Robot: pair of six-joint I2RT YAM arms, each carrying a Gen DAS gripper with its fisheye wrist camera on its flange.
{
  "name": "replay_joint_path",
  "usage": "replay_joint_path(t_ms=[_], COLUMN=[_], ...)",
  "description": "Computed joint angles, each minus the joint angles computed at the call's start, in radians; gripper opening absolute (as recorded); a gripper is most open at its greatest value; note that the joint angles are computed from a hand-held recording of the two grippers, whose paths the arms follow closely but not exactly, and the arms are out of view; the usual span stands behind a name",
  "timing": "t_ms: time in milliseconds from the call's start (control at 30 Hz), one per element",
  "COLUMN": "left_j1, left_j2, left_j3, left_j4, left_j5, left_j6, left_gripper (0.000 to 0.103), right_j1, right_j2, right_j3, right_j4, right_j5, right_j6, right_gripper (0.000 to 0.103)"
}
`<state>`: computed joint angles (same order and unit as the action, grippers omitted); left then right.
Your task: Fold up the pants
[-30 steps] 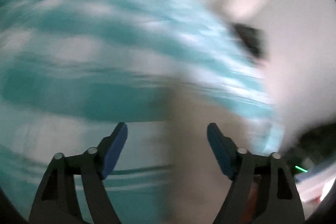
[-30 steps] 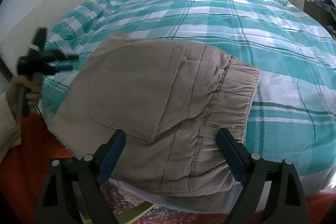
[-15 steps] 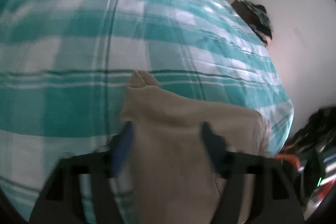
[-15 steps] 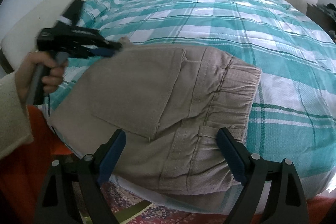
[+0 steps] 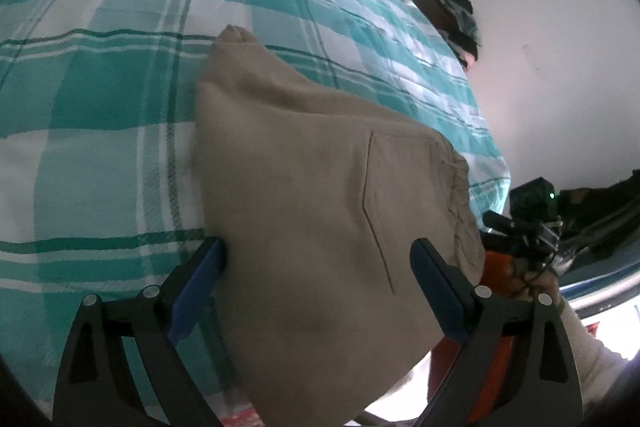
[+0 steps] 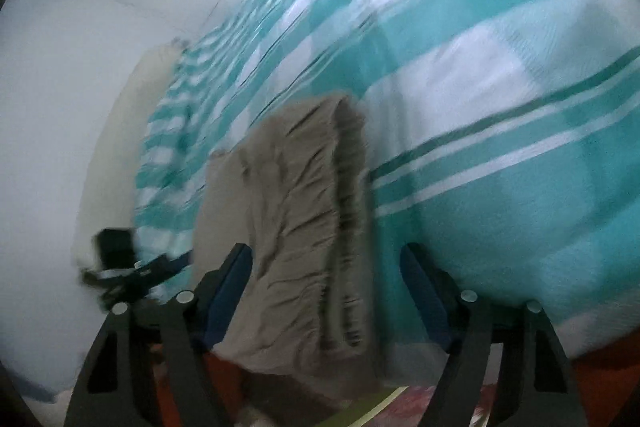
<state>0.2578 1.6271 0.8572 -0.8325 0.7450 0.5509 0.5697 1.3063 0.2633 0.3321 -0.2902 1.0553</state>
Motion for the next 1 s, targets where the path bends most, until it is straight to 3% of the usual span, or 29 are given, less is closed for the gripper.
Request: replay_joint_path(t_ms=[67, 167, 200, 233, 267, 300, 333, 400, 533, 733, 867, 1000], left_j1=[0.016, 0.062, 0.072, 0.072, 0.06, 0.051, 0.051, 0.051, 0.0, -0.048, -0.063, -0.146], left_j2=[0.032, 0.111, 0.117, 0.108, 0.087, 0.056, 0.051, 0.019, -0.111, -0.076, 0.042, 0.124], left_j3=[0.018, 0.063, 0.067, 0.063, 0.05, 0.029, 0.023, 0.018, 0.04, 0.253, 0.427, 0.515], left_j4=[-0.035, -0.114, -0.123, -0.115, -0.087, -0.048, -0.041, -0.055, -0.091, -0.095, -0.001, 0.2], left_j5=[0.025, 0.093, 0.1, 0.082, 0.05, 0.0, -0.012, 0.002, 0.006, 0.032, -0.013, -0.219], left_j6=[0.017, 0.043, 0.032, 0.012, -0.023, -0.066, -0.082, -0.087, -0.095, -0.171, -0.255, -0.353], left_gripper=[0.094, 0.092, 0.084, 0.064, 0.052, 0.029, 0.024, 0.015, 0.011, 0.01, 0.009, 0.012], right_j1=[-0.043, -0.085, -0.095, -0.09, -0.077, -0.05, -0.028, 0.008, 0.094, 0.061, -0.014, -0.085], right_j2=[0.097, 0.186, 0.215, 0.221, 0.222, 0.201, 0.184, 0.15, 0.095, 0.134, 0.329, 0.544], right_j3=[-0.007, 0.04, 0.045, 0.05, 0.066, 0.101, 0.148, 0.195, 0.359, 0.597, 0.89, 1.17], right_j4=[0.139, 0.108, 0.132, 0.134, 0.103, 0.003, -0.108, -0.214, -0.456, -0.574, -0.664, -0.694], right_j5=[-0.135, -0.217, -0.241, -0.248, -0.245, -0.214, -0.17, -0.116, 0.018, 0.02, 0.023, 0.034], right_j6=[0.012, -0.04, -0.033, -0.036, -0.065, -0.119, -0.176, -0.21, -0.282, -0.388, -0.512, -0.585], right_gripper=[0.074, 0.073, 0.073, 0.069, 0.059, 0.053, 0.047, 0.044, 0.038, 0.036, 0.036, 0.036])
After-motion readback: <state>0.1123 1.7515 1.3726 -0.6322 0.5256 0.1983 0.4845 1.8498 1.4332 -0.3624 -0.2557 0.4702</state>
